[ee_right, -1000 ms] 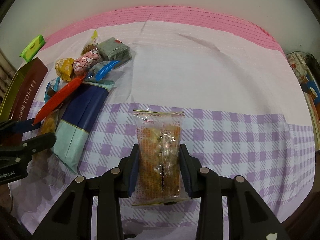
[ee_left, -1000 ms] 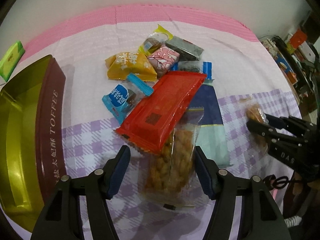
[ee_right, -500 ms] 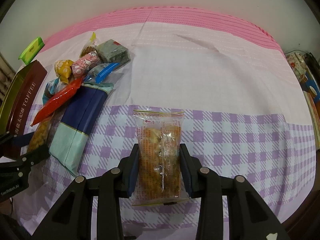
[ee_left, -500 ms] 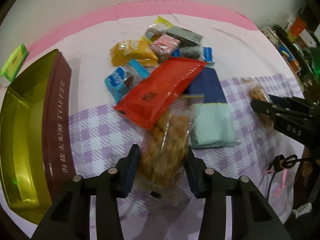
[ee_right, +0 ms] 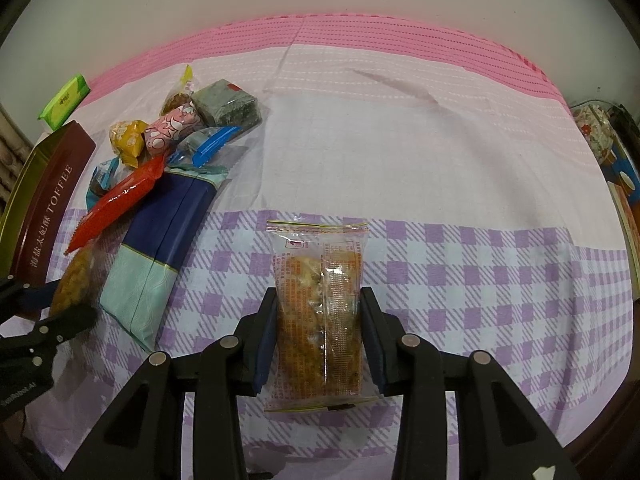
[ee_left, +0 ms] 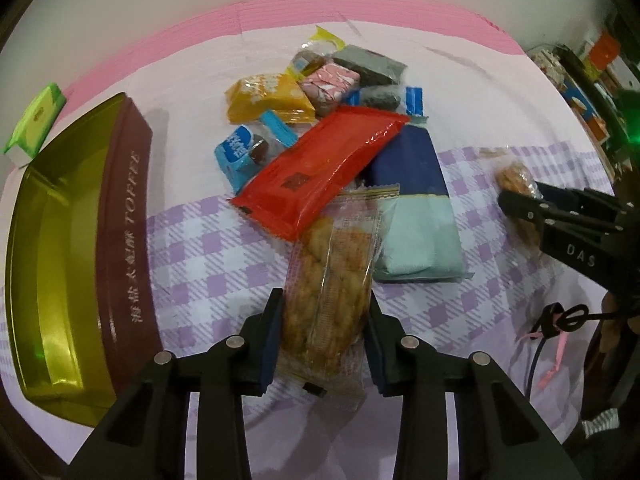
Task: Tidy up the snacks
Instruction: 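Grasp a second cracker bag with the left tool while the right tool holds its bag, then carry both cracker bags over the gold tin and lower them inside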
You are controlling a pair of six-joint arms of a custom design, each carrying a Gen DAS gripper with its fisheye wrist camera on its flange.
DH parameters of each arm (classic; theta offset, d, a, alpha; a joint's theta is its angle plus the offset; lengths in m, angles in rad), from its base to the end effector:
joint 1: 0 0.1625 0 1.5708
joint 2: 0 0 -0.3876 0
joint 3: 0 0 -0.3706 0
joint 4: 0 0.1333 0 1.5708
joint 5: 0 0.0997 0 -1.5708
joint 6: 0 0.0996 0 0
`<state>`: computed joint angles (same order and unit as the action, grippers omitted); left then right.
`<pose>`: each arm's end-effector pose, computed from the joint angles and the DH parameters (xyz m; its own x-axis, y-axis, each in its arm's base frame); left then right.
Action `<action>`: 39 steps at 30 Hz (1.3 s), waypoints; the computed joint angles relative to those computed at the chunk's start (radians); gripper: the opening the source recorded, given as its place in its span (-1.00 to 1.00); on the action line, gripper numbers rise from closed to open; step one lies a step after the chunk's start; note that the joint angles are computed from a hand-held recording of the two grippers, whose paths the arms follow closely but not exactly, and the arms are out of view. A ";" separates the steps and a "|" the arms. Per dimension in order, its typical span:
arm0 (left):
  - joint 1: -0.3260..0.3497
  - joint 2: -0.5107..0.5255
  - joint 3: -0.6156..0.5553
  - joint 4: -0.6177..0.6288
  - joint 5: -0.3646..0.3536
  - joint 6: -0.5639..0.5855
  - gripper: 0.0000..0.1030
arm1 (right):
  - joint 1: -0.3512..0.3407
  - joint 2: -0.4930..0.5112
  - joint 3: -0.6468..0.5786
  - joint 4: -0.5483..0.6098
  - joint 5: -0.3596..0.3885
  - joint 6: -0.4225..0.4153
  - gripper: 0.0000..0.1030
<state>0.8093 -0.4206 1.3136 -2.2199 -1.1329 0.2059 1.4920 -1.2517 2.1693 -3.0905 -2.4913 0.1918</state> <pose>-0.3292 -0.5997 -0.0795 -0.4356 0.8279 -0.3534 0.7750 0.5446 0.3205 0.0174 -0.4660 0.2430 -0.5453 0.6445 0.5359 0.1720 0.7118 -0.6810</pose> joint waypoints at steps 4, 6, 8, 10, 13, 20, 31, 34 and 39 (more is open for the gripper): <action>0.006 -0.013 -0.004 0.016 -0.006 -0.016 -0.27 | 0.001 0.001 -0.004 0.007 0.000 0.001 -0.23; 0.011 -0.021 -0.010 0.030 -0.018 -0.026 -0.27 | 0.003 0.003 -0.010 0.019 0.000 0.001 -0.19; 0.020 -0.036 -0.012 0.041 -0.021 -0.028 -0.27 | 0.004 0.006 -0.016 0.029 -0.003 0.004 -0.17; 0.024 -0.055 -0.005 0.047 -0.030 -0.034 -0.27 | 0.004 0.008 -0.015 0.031 -0.006 0.004 -0.17; 0.028 -0.080 0.002 0.064 -0.036 -0.036 -0.27 | 0.003 0.007 -0.014 0.032 -0.006 0.004 -0.14; 0.027 -0.125 0.040 0.051 -0.045 -0.038 -0.27 | 0.003 0.002 -0.021 0.072 -0.006 0.031 -0.11; 0.050 -0.147 0.013 -0.002 0.003 -0.024 -0.27 | 0.004 -0.007 -0.026 0.115 -0.013 0.064 -0.33; 0.069 -0.133 -0.028 -0.020 0.061 -0.023 -0.27 | 0.006 -0.012 -0.027 0.135 -0.012 0.079 -0.33; 0.104 -0.086 -0.106 -0.032 0.194 -0.011 -0.27 | -0.001 -0.016 -0.045 0.178 -0.005 0.094 -0.31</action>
